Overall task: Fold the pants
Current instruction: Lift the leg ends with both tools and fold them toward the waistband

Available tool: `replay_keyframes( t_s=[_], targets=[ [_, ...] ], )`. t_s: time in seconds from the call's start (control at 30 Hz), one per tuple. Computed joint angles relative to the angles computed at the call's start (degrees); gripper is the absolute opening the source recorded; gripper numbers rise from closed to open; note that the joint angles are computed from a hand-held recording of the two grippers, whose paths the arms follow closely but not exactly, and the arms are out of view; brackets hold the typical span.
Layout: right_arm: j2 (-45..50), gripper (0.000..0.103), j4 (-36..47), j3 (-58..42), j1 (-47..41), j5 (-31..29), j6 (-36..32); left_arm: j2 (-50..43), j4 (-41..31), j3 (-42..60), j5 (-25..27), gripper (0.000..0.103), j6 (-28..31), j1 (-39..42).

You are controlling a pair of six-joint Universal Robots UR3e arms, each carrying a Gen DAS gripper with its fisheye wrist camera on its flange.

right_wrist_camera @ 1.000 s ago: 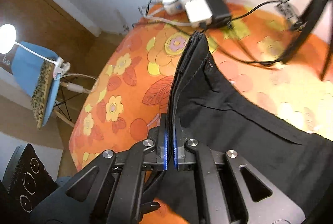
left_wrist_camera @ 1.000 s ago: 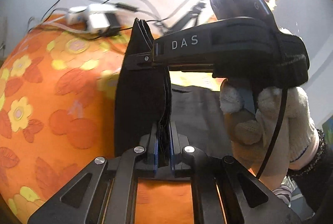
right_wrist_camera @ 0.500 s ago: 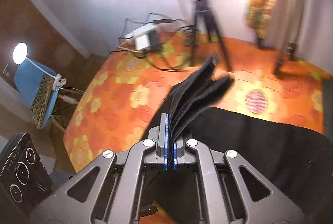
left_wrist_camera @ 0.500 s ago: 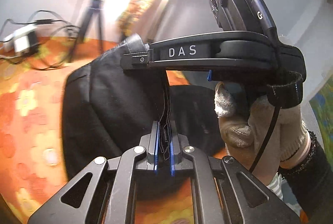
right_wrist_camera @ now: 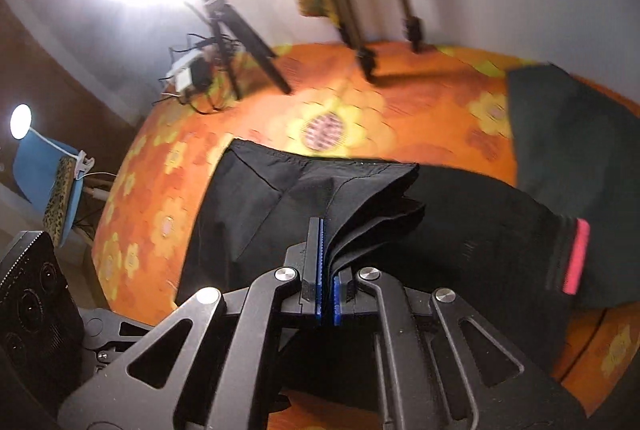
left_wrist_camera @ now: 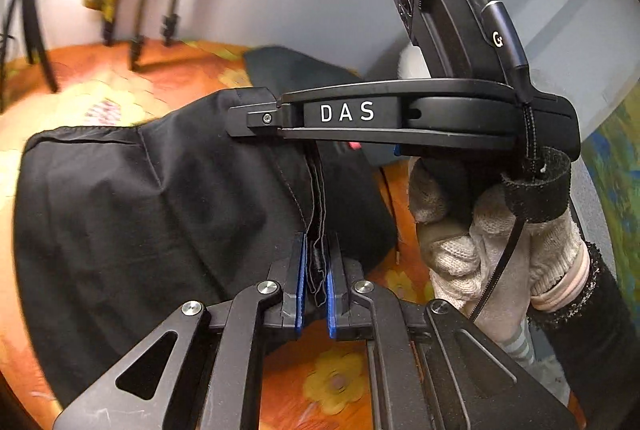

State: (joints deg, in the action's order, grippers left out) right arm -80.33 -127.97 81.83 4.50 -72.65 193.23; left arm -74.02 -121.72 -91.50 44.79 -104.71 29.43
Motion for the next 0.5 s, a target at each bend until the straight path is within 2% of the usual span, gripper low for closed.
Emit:
replay_keyframes(
  t_s=[0.2, 0.37, 0.43, 0.5],
  targets=[
    [-8.1, 0.004, -3.9, 15.4, -7.9, 3.8, -3.8, -1.4, 14.9, -7.0, -0.2, 0.007, -11.5, -11.2],
    [-10.4, 0.003, -8.1, 23.1, -11.9, 5.8, -6.1, -2.0, 23.3, -11.0, 1.3, 0.006, -17.8, -16.8],
    [-10.7, 0.003, -9.2, 24.6, -12.7, 6.6, -7.1, -1.8, 21.2, -10.3, 2.1, 0.008, -17.1, -17.1],
    [-10.7, 0.004, -9.9, 25.6, -13.2, 7.8, -7.9, -1.4, 17.3, -9.0, 2.7, 0.012, -12.9, -15.1]
  ],
)
